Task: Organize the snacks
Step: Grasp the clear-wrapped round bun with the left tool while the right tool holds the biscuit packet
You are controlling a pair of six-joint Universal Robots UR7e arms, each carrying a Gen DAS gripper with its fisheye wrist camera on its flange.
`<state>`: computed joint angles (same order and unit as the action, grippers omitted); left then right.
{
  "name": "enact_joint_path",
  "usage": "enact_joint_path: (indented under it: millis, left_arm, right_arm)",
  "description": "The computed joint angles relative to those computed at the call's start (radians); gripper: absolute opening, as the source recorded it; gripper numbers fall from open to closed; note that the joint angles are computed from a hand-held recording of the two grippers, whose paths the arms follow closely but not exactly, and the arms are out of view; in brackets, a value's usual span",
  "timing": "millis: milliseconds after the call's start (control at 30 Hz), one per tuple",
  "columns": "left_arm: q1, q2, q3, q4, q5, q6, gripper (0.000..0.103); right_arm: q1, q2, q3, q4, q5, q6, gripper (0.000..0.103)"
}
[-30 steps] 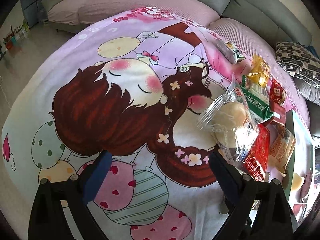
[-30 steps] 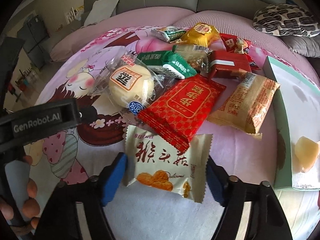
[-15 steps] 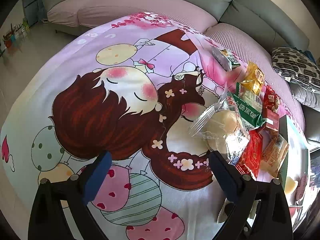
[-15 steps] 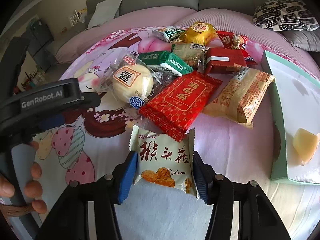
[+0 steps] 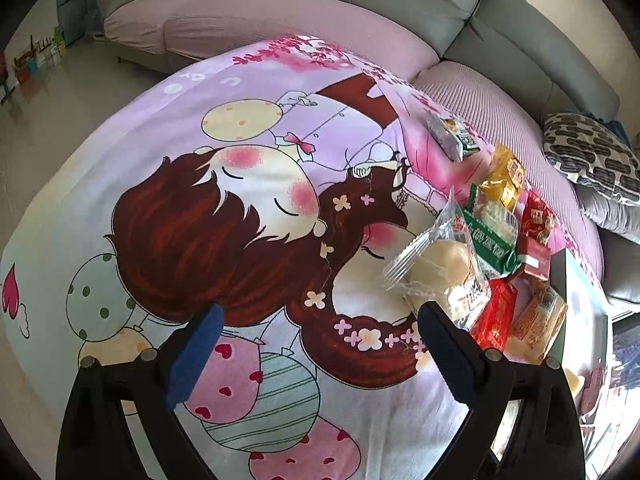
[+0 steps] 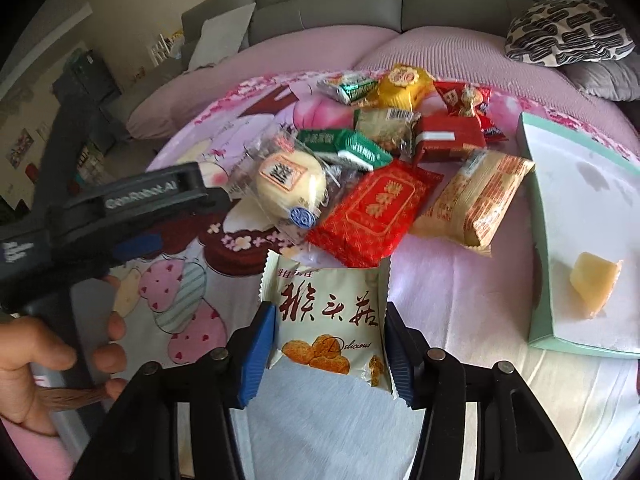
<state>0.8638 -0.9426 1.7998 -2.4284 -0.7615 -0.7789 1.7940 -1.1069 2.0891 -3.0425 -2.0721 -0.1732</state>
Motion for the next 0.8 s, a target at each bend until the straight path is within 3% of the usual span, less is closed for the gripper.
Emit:
enact_joint_path:
  millis: [233, 333, 533, 600, 800]
  left_arm:
    - [-0.004, 0.021, -0.011, -0.060, -0.029, 0.030, 0.098]
    - [-0.002, 0.036, -0.022, -0.091, -0.065, 0.046, 0.098]
    - [0.015, 0.079, -0.054, -0.186, -0.170, 0.094, 0.097]
    - [0.021, 0.093, -0.067, -0.199, -0.196, 0.096, 0.094]
    - [0.031, 0.127, -0.097, -0.193, -0.222, 0.084, 0.071]
  right_arm:
    - [-0.016, -0.016, -0.009, -0.050, -0.058, 0.017, 0.055]
    - [-0.028, -0.026, -0.009, -0.100, -0.113, 0.019, 0.055]
    - [-0.058, -0.070, 0.003, -0.159, -0.142, 0.054, 0.055]
    - [-0.069, -0.078, 0.001, -0.159, -0.132, 0.060, 0.055]
    - [-0.073, -0.084, -0.005, -0.151, -0.113, 0.057, 0.055]
